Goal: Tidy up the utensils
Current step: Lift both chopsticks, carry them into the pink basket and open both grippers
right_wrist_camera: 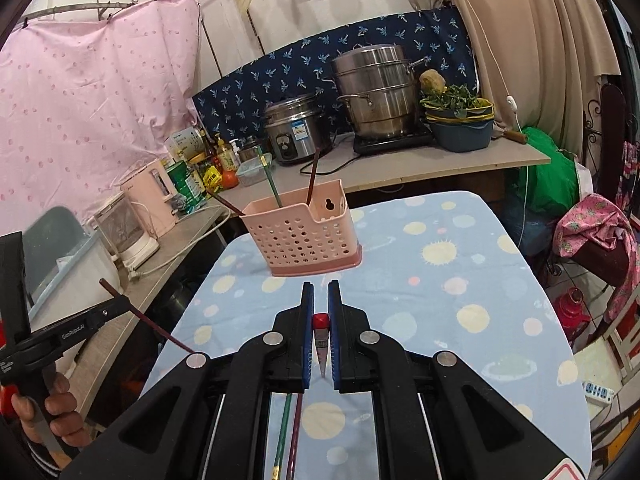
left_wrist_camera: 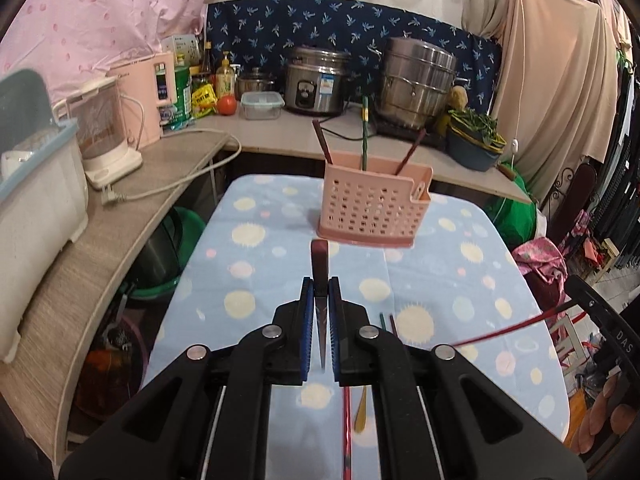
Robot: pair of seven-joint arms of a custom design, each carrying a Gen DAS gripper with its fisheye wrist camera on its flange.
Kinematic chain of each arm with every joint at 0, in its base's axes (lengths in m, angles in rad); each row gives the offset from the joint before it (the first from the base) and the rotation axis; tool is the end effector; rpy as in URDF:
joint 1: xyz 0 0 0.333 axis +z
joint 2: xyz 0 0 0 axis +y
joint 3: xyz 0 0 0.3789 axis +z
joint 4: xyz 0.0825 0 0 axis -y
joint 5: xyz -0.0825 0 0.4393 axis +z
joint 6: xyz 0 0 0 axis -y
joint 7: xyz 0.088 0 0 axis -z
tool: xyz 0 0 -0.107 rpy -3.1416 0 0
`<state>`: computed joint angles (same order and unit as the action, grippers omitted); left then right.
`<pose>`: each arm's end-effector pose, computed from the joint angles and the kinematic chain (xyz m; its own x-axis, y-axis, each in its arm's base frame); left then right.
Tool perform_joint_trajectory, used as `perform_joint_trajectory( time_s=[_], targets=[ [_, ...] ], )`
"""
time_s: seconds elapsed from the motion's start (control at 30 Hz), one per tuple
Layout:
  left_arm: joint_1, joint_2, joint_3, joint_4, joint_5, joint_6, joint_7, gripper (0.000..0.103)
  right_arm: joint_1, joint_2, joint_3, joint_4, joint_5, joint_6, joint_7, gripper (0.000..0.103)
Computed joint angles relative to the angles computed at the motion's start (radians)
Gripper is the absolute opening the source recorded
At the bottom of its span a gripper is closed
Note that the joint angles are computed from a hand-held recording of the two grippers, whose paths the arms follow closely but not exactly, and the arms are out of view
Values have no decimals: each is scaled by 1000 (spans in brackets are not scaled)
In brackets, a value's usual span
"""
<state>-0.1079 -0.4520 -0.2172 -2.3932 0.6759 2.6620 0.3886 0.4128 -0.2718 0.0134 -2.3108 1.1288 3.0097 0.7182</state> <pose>0.4500 -0.1857 0.5922 0.2740 -0.9516 0.1394 -0.5847 -0.2799 -0.7615 0.5061 0.1578 0.5706 0.3625 -0.8866 -0.2871 -0.5740 0.0302 -0.8183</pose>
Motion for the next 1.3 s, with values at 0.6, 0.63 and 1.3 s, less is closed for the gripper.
perform_joint_trajectory(
  time_s=[0.6, 0.63, 1.3],
  targets=[
    [103, 194, 6, 297, 149, 92, -35, 7, -74, 208, 15, 342, 175, -100, -85, 7],
    [110, 213, 3, 324, 169, 90, -46, 7, -82, 228, 19, 375, 174, -104, -81, 7],
    [65, 528, 93, 701, 230, 72, -12, 7, -166, 577, 130, 859, -36, -64, 143, 7]
  ],
)
